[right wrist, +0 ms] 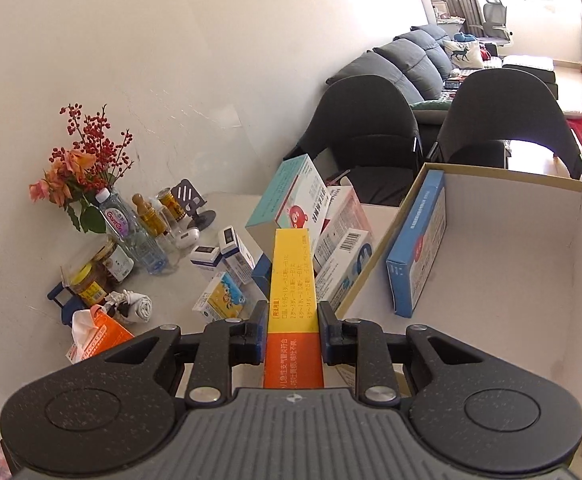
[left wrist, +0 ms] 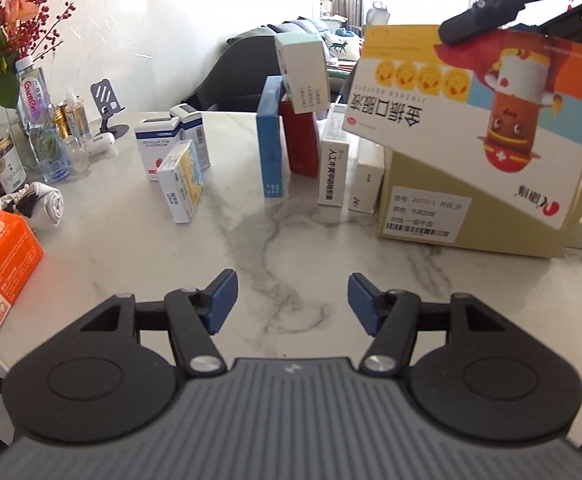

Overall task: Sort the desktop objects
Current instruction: 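Carry the yellow-orange box with the right gripper over the cardboard box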

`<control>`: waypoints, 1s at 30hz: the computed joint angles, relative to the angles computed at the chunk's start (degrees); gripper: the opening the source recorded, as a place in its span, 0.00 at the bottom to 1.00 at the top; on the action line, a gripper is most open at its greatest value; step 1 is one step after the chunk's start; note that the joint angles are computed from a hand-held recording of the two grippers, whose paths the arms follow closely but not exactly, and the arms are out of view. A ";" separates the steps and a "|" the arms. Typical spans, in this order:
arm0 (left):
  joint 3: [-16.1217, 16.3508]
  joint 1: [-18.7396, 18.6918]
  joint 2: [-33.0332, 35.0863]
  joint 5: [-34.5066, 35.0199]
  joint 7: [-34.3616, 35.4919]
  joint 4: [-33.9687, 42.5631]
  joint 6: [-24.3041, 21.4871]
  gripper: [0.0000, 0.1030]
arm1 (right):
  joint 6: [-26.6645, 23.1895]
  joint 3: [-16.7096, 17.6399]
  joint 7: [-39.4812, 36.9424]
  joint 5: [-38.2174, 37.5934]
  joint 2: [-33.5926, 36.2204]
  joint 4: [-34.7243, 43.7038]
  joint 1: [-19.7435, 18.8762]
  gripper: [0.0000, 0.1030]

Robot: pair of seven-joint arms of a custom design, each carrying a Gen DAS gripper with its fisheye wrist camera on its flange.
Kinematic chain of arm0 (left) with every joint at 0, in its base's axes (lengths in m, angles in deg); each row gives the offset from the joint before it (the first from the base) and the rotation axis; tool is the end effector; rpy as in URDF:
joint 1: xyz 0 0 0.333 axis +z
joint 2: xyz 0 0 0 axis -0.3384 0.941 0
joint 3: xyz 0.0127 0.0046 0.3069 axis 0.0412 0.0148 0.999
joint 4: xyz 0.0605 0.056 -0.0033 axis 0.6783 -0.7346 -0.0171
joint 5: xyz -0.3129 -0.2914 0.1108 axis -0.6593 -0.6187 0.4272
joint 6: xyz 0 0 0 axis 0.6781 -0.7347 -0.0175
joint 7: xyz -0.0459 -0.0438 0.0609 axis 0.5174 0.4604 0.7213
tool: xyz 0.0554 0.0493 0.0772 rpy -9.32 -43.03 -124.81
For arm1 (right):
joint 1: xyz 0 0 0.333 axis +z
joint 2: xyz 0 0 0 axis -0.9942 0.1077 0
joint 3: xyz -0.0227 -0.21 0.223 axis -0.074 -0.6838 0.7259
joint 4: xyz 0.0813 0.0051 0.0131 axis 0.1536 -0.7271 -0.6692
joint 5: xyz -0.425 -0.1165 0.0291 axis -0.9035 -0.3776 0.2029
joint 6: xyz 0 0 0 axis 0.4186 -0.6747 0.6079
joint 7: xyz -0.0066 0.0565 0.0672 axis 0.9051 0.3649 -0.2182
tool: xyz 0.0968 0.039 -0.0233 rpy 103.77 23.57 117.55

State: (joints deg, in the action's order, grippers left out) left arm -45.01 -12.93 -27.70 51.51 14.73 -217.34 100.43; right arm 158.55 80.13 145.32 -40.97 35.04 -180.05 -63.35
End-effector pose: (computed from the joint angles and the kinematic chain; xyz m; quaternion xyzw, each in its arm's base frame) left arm 0.4430 -0.1756 0.4089 -0.6458 0.6335 -0.2888 0.3135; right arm 0.5655 0.2245 0.5633 -0.6998 0.5527 -0.0799 0.4455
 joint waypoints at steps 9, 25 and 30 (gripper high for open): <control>1.34 -0.35 0.16 -0.89 1.11 0.38 -1.16 0.60 | 3.06 -1.05 0.56 1.99 -0.61 0.66 -1.16 0.26; 2.72 -0.96 3.95 0.54 1.20 3.64 -2.51 0.60 | 1.35 -2.45 44.79 -42.49 18.04 16.61 -6.27 0.26; 3.86 -1.68 4.84 0.46 0.98 4.17 -3.18 0.60 | -6.79 -5.57 49.33 -49.60 26.35 25.80 -2.74 0.26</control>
